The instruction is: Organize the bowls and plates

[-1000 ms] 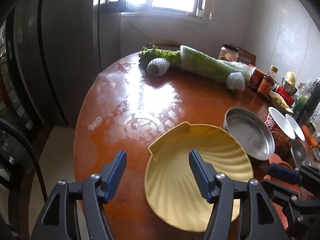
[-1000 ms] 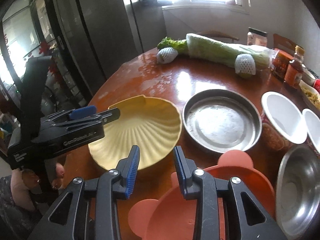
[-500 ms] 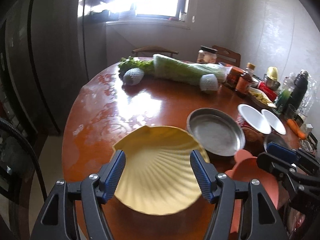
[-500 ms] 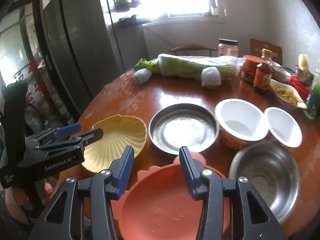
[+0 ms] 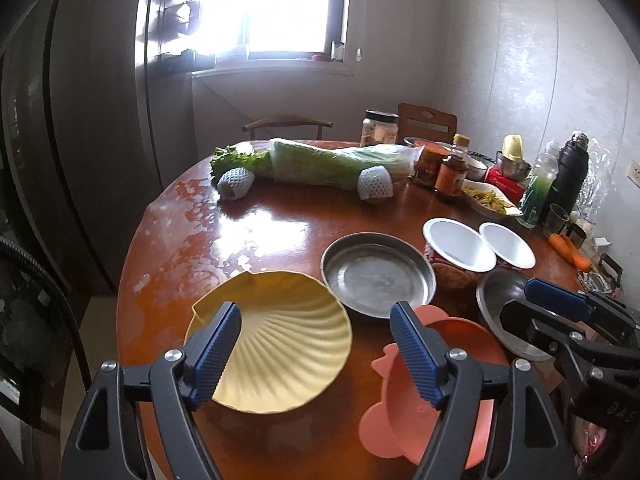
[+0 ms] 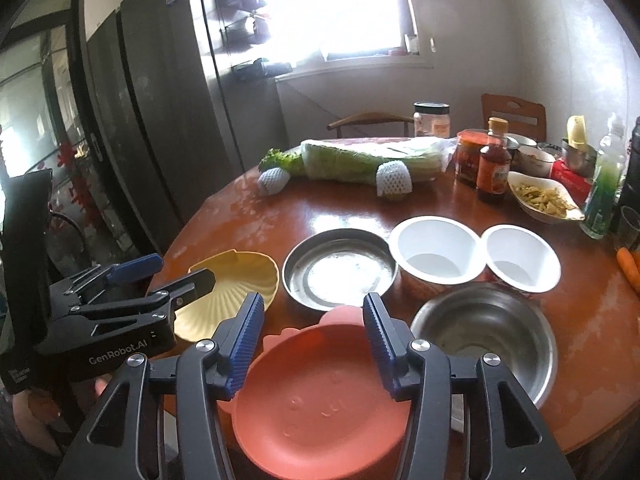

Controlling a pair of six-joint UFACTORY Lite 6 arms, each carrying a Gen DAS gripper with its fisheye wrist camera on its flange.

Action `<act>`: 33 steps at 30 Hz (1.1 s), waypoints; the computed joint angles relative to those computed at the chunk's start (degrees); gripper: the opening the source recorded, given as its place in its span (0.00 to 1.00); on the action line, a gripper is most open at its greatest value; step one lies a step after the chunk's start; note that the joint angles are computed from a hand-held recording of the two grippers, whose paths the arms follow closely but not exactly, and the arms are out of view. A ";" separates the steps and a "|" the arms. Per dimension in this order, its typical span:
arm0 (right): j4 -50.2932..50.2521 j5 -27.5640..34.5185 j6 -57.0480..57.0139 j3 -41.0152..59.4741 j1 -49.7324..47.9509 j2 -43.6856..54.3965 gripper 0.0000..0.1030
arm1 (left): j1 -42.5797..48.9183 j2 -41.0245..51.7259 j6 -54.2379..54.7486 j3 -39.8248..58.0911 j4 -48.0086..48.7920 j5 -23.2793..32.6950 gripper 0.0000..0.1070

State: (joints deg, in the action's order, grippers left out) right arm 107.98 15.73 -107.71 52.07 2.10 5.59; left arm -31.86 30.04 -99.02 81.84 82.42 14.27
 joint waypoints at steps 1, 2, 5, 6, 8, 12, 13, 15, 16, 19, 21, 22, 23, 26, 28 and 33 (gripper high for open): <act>-0.14 -0.11 -0.07 -0.72 -0.27 -0.93 0.54 | -0.30 -0.42 -0.37 -0.33 0.35 0.14 0.72; -0.32 -0.10 0.06 -1.13 -0.49 -1.40 0.54 | -0.67 -0.90 -0.97 -0.72 0.87 0.36 0.73; -1.69 0.15 1.32 -2.73 -1.23 -3.38 0.55 | -1.61 -1.84 -1.11 -1.24 0.98 0.99 0.74; -1.79 0.04 1.35 -3.47 -1.38 -4.37 0.55 | -1.83 -2.24 -1.14 -1.62 1.00 1.00 0.74; -2.77 0.00 2.08 -4.47 -1.62 -5.81 0.55 | -2.29 -2.62 0.17 -1.63 -0.36 0.81 0.75; -4.60 -0.07 3.22 -7.05 -2.67 -9.01 0.56 | -3.67 -3.01 1.92 -1.75 -2.03 1.24 0.75; -4.94 0.03 3.37 -7.83 -3.05 -9.84 0.56 | -3.87 -2.95 2.44 -1.67 -2.61 0.94 0.75; -6.77 0.10 4.89 -9.37 -3.80 -11.62 0.56 | -4.09 -2.69 4.74 -1.68 -5.15 0.14 0.75; -7.76 0.12 5.52 -10.36 -4.26 -12.67 0.56 | -4.15 -2.46 5.64 -1.76 -6.12 -0.52 0.75; -9.25 0.21 6.28 -12.39 -5.43 -14.41 0.56 | -4.04 -1.50 9.76 -1.75 -10.53 -2.07 0.75; -11.40 0.61 8.01 -13.53 -6.55 -15.08 0.56 | -4.06 -0.91 10.62 -1.94 -11.68 -2.69 0.75; -12.63 0.92 8.89 -14.26 -7.02 -15.46 0.56 | -4.14 -0.71 11.07 -2.10 -12.32 -2.88 0.75; -13.55 1.19 9.57 -14.92 -7.35 -15.88 0.56 | -4.15 -0.48 11.37 -2.44 -12.78 -3.35 0.75; -12.56 1.66 7.78 -17.53 -7.80 -16.79 0.56 | -4.12 0.87 14.08 -2.38 -15.55 -3.94 0.75; -12.03 0.68 6.78 -18.57 -6.82 -16.51 0.56 | -3.87 1.90 16.30 -2.24 -18.03 -4.58 0.75; -5.62 0.76 -0.63 -20.95 -6.31 -14.24 0.56 | -3.65 4.43 22.25 -1.45 -24.52 -5.56 0.75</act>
State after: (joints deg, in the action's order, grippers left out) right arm 102.36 16.49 -108.34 31.12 -4.21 -8.65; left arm -35.51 34.47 -76.78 80.39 57.90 8.71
